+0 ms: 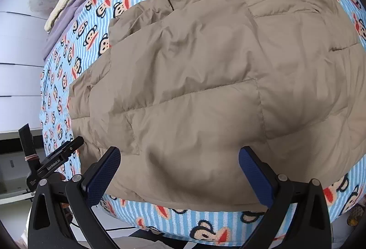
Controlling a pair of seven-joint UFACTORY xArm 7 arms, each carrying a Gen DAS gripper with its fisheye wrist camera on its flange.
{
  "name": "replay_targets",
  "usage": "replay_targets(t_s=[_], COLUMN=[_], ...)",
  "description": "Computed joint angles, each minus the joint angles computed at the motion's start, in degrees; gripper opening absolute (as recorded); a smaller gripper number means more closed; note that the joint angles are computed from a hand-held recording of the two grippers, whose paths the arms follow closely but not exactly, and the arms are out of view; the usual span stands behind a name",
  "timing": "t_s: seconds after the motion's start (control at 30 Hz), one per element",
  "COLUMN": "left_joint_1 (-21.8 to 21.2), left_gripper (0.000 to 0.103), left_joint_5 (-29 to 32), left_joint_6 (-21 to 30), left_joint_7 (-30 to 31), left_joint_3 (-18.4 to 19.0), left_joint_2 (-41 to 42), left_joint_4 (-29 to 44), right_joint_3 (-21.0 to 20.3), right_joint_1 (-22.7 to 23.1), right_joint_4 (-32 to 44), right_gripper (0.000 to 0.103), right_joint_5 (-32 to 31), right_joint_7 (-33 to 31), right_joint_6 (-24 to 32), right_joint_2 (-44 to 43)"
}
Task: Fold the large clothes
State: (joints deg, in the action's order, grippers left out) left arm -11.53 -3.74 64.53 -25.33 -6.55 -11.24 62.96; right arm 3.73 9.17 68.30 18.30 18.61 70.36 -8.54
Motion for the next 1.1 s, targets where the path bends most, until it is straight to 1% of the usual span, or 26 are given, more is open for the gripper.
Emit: replay_targets(t_s=[0.17,0.27,0.5,0.6,0.7,0.77,0.87,0.97,1.0,1.1], left_joint_1=[0.42,0.7,0.94,0.98,0.92,1.19,1.82,2.81,3.06,3.19], left_gripper=[0.103,0.103,0.103,0.103,0.103,0.103,0.103,0.103,0.103,0.103], left_joint_5=[1.37,-0.5,-12.14,-17.32,-24.44,-27.66,-34.8,-40.39,-41.17,-40.14], left_joint_6=[-0.66,-1.58,-6.07,-6.86,-5.58,-4.96,-2.74,-0.54,-0.25,-0.13], left_joint_7=[0.01,1.41,9.35,13.63,20.18,23.59,29.83,34.05,34.92,36.09], left_joint_3=[0.15,1.01,3.73,4.85,6.31,6.44,7.06,6.37,5.79,3.68], left_joint_2=[-0.18,-0.21,-1.47,-1.26,-0.02,1.09,4.01,8.05,9.31,13.05], left_joint_4=[-0.79,-1.62,-4.0,-4.53,-4.51,-4.41,-3.64,-1.62,-0.82,2.34], right_joint_3=[0.47,0.49,0.62,0.65,0.73,0.78,0.94,1.08,1.11,1.2], right_joint_1=[0.3,0.36,0.45,0.52,0.61,0.67,0.83,1.04,1.08,1.22], right_joint_4=[0.69,0.71,0.67,0.87,1.0,0.99,0.88,0.59,0.53,0.32], right_gripper=[0.103,0.103,0.103,0.103,0.103,0.103,0.103,0.103,0.103,0.103], right_joint_5=[-1.01,-1.2,-1.95,-2.25,-2.54,-2.68,-2.95,-3.02,-3.13,-3.33], right_joint_7=[1.11,1.63,2.9,3.22,3.49,3.62,4.03,4.21,4.24,4.69], right_joint_6=[0.14,0.15,0.34,0.45,0.56,0.59,0.47,0.01,-0.19,-0.85], right_joint_2=[0.71,0.65,0.49,0.67,0.84,0.92,0.91,0.84,0.84,0.67])
